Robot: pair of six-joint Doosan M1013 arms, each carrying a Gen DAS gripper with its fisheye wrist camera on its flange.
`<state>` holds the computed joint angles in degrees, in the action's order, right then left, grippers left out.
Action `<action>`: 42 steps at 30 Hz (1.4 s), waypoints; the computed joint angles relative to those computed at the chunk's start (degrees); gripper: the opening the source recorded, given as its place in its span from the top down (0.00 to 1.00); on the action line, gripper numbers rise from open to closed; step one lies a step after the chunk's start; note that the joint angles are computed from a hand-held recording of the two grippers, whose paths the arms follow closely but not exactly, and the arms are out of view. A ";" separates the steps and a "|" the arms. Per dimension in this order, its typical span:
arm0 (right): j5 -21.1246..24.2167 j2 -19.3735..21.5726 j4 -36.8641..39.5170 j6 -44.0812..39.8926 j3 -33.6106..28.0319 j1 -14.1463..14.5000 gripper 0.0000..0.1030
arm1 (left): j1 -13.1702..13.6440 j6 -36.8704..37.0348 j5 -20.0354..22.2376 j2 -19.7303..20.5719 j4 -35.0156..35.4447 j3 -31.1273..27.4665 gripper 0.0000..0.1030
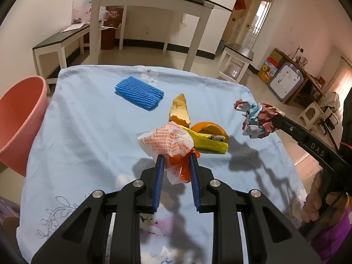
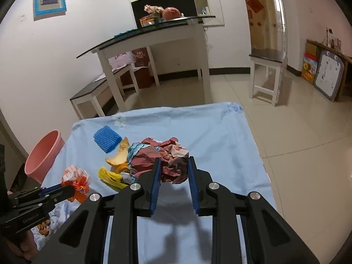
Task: Collect trash
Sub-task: 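Carry the wrapper and red paper to the pink bucket with both tools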
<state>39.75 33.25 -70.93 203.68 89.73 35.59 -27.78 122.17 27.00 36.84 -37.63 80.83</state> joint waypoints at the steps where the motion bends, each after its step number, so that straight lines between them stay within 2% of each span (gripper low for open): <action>1: 0.29 0.06 -0.34 -0.11 -0.32 0.11 0.78 | 0.09 0.31 -0.19 -0.17 -0.44 0.20 0.78; 5: -1.05 -0.13 -2.22 0.79 -0.86 0.20 0.78 | 0.55 1.75 -1.56 -1.08 -2.04 1.13 0.78; 14: -9.69 1.48 -2.66 -2.01 -6.30 -0.17 0.78 | 2.38 4.82 -6.98 -3.80 -5.63 3.81 0.78; 18: -12.81 3.28 0.57 -6.78 -10.19 -0.14 0.78 | 3.65 4.92 -9.16 -4.73 -6.77 4.91 0.78; 23: -15.31 6.22 10.04 -18.92 -16.42 0.06 0.78 | 5.37 4.60 -11.21 -5.43 -8.38 5.93 0.78; 32: -13.92 12.83 32.42 -44.58 -29.38 0.76 0.78 | 8.56 4.33 -14.37 -6.06 -11.27 7.36 0.78; 36: -11.52 16.25 39.80 -53.25 -35.89 0.96 0.78 | 9.98 3.39 -15.42 -6.07 -10.96 7.60 0.78; 42: -4.93 22.59 48.85 -64.32 -47.96 1.16 0.77 | 12.19 3.35 -16.97 -5.60 -12.19 7.26 0.78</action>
